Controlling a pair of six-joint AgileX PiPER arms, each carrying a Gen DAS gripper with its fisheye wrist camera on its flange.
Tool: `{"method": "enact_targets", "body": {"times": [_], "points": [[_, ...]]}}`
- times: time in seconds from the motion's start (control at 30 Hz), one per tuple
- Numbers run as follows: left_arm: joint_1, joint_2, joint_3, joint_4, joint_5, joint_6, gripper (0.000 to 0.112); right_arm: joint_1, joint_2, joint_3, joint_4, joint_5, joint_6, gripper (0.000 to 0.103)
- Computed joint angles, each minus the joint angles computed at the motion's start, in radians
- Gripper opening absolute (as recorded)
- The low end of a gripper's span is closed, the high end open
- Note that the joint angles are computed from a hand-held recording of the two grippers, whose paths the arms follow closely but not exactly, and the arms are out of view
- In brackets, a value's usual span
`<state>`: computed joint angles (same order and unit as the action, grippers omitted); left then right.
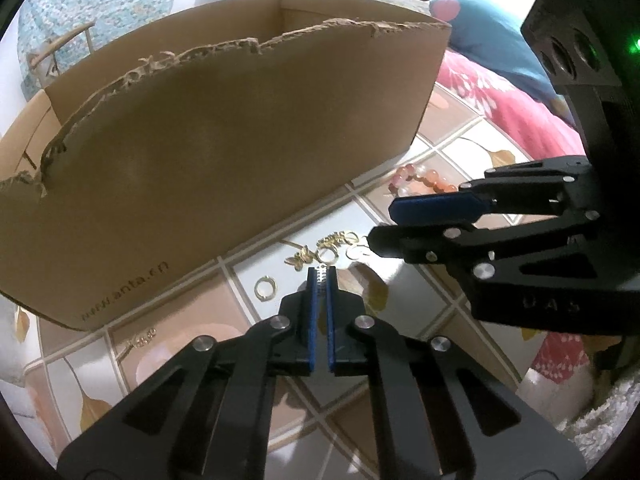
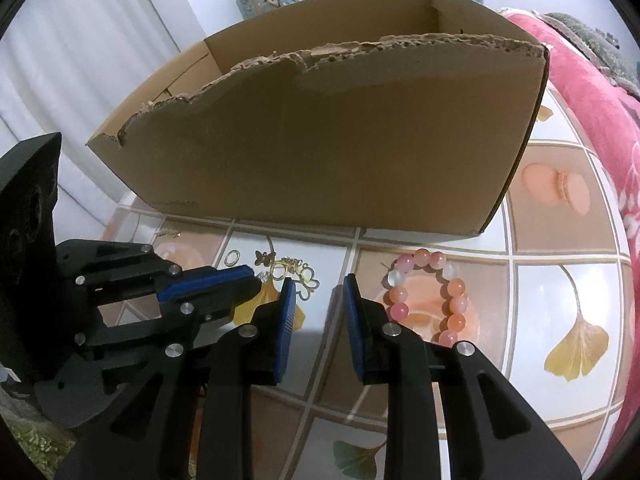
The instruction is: Organize jewelry
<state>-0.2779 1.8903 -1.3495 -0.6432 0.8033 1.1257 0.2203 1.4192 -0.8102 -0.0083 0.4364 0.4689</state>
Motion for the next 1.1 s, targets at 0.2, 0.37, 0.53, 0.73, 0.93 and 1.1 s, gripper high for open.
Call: {"method": "enact_targets", "body": {"times": [0.2, 0.37, 0.53, 0.73, 0.93, 1.1], "points": [[0.018, -0.032, 0.041, 0.007, 0.003, 0.019, 0.003, 0.005, -0.002, -0.006, -0.014, 0.011, 0.010, 0.024], [0.051, -0.063, 0.080, 0.023, 0.006, 0.012, 0.003, 0.014, -0.004, -0.012, -0.012, 0.014, 0.009, 0.024], [0.090, -0.070, 0.094, 0.001, 0.015, 0.016, 0.004, 0.035, 0.010, -0.033, -0.006, 0.015, 0.008, 0.024], [0.172, -0.080, 0.074, -0.114, 0.068, 0.113, 0.032, 0.054, 0.008, -0.044, 0.002, 0.020, 0.011, 0.024], [0.165, -0.071, 0.054, -0.037, -0.074, 0.090, 0.032, 0.058, 0.012, -0.053, 0.027, 0.024, -0.025, 0.024], [0.182, -0.019, -0.015, 0.040, -0.102, 0.061, 0.032, 0.065, 0.027, -0.068, 0.055, 0.022, -0.064, 0.025]]}}
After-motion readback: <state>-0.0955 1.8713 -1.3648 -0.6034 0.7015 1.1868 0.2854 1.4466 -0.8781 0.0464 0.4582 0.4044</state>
